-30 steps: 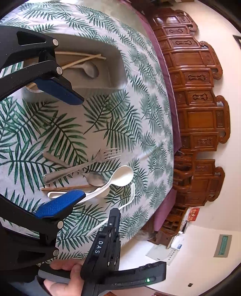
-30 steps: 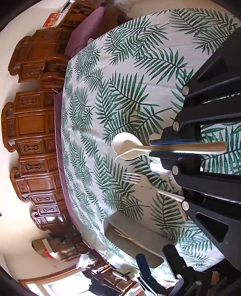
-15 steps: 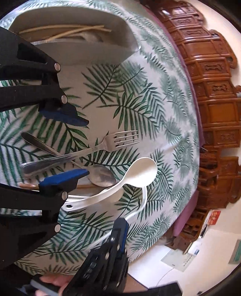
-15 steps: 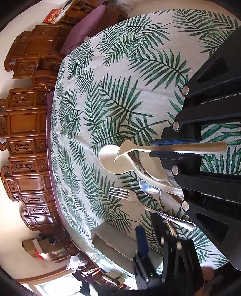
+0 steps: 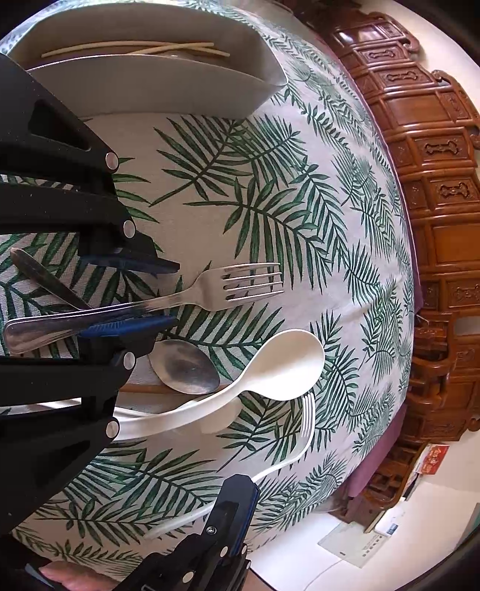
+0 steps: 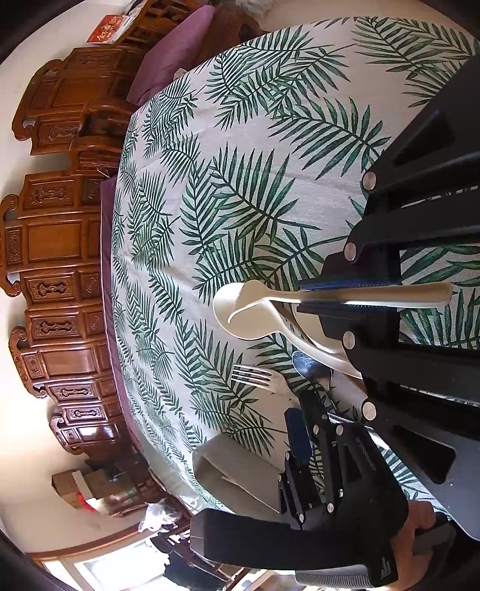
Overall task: Organize utensils
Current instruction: 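Grasp a metal fork with the left tool while the right tool holds the white spoon, then carry the metal fork into the grey tray with the left tool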
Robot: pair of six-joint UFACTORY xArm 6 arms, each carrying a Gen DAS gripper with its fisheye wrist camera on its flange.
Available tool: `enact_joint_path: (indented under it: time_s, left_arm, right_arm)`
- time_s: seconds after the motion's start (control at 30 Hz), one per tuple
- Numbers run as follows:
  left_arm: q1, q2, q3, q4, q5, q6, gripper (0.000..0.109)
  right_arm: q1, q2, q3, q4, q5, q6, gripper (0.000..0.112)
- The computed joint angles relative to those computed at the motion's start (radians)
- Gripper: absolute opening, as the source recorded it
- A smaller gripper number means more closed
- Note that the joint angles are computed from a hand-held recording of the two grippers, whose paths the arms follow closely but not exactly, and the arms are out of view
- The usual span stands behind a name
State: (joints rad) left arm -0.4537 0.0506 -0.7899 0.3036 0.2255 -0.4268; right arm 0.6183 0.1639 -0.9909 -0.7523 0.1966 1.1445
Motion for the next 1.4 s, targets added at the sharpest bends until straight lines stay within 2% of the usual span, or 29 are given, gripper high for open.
enact_joint_path:
  time_s: [0.07, 0.17, 0.5, 0.83, 1.4]
  left_arm:
    - [-0.003, 0.000, 0.003, -0.033, -0.007, 0.031, 0.009]
    - [-0.004, -0.009, 0.011, -0.104, -0.004, 0.091, 0.006]
    - [0.014, -0.126, 0.102, -0.205, -0.041, 0.224, 0.006]
    - [0.047, -0.267, 0.162, -0.318, -0.028, 0.373, 0.006]
    - [0.183, -0.392, 0.204, -0.497, 0.011, 0.628, 0.006]
  right_arm:
    - [0.002, 0.000, 0.000, -0.003, -0.001, 0.003, 0.008]
    - [0.005, -0.002, -0.002, -0.009, -0.001, 0.007, 0.008]
    - [0.033, 0.009, -0.027, 0.006, -0.007, -0.014, 0.008]
    - [0.059, 0.023, -0.048, 0.020, -0.038, -0.023, 0.008]
    - [0.120, 0.070, -0.112, 0.095, -0.038, -0.116, 0.008]
